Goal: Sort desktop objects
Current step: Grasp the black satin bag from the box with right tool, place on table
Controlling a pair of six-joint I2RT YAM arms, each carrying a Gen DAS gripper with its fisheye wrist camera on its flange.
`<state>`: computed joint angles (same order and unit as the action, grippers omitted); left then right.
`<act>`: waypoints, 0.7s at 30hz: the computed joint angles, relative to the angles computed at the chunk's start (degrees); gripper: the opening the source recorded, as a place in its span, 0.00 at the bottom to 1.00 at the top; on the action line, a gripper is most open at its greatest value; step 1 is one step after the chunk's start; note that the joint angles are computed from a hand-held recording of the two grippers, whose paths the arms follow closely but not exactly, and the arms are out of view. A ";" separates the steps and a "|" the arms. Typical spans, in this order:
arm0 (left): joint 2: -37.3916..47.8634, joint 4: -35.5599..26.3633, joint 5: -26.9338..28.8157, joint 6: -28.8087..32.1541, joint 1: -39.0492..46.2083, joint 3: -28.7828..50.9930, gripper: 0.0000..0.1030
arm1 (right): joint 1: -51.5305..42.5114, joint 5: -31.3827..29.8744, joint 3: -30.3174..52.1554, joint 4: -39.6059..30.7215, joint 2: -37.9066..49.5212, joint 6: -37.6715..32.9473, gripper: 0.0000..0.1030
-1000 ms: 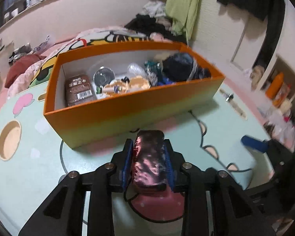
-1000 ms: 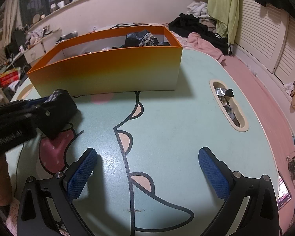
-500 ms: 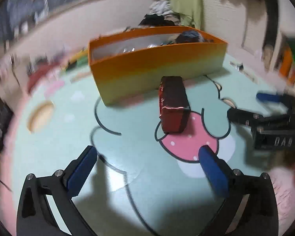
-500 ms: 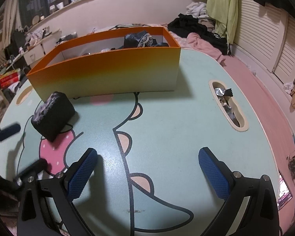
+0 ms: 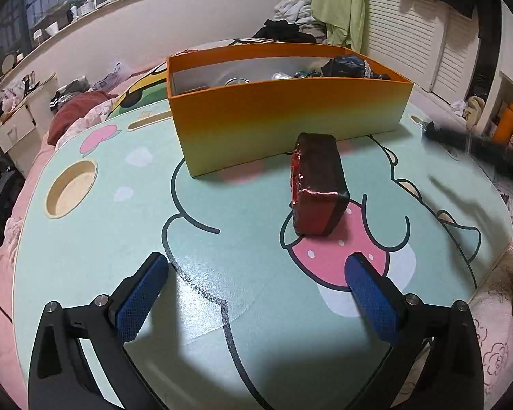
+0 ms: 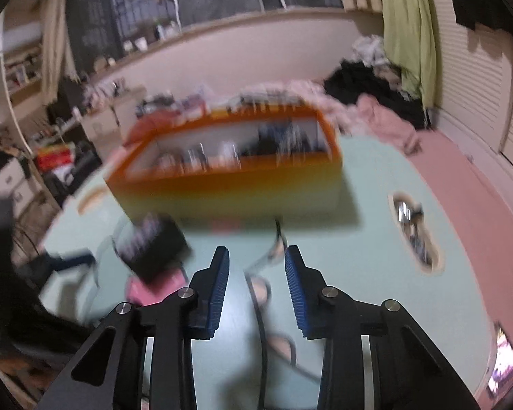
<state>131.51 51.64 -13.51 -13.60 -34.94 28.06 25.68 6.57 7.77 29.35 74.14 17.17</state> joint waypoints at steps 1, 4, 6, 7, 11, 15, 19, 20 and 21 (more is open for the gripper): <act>0.53 0.33 -0.02 -0.01 -0.02 0.21 1.00 | -1.80 -1.45 0.54 -0.66 -1.78 -0.69 0.33; 2.25 2.34 0.62 0.78 0.98 0.23 1.00 | -10.73 -8.25 7.67 -7.43 -3.92 -6.47 0.33; 3.55 3.01 0.92 1.20 1.48 0.91 1.00 | -13.85 -7.02 17.53 -18.34 0.08 -10.20 0.33; 2.10 2.17 0.56 0.73 0.90 0.19 1.00 | -14.30 -6.23 21.67 -22.36 2.66 -11.65 0.33; 1.99 2.26 0.62 0.85 0.91 0.04 1.00 | -12.09 -5.79 31.98 -27.60 12.16 -15.92 0.33; 2.54 3.14 0.58 1.02 0.92 -0.19 1.00 | -8.08 -0.60 39.93 -29.03 23.68 -15.31 0.41; -1.76 1.85 0.28 1.33 0.73 -2.84 1.00 | -7.06 3.11 40.81 -24.52 30.30 -12.81 0.27; -4.38 0.02 0.22 1.36 0.70 -3.62 1.00 | -6.90 3.52 38.73 -21.24 29.38 -12.33 0.25; -5.08 -0.46 -0.03 1.09 0.34 -3.92 1.00 | -7.11 2.59 36.05 -17.85 27.57 -11.28 0.25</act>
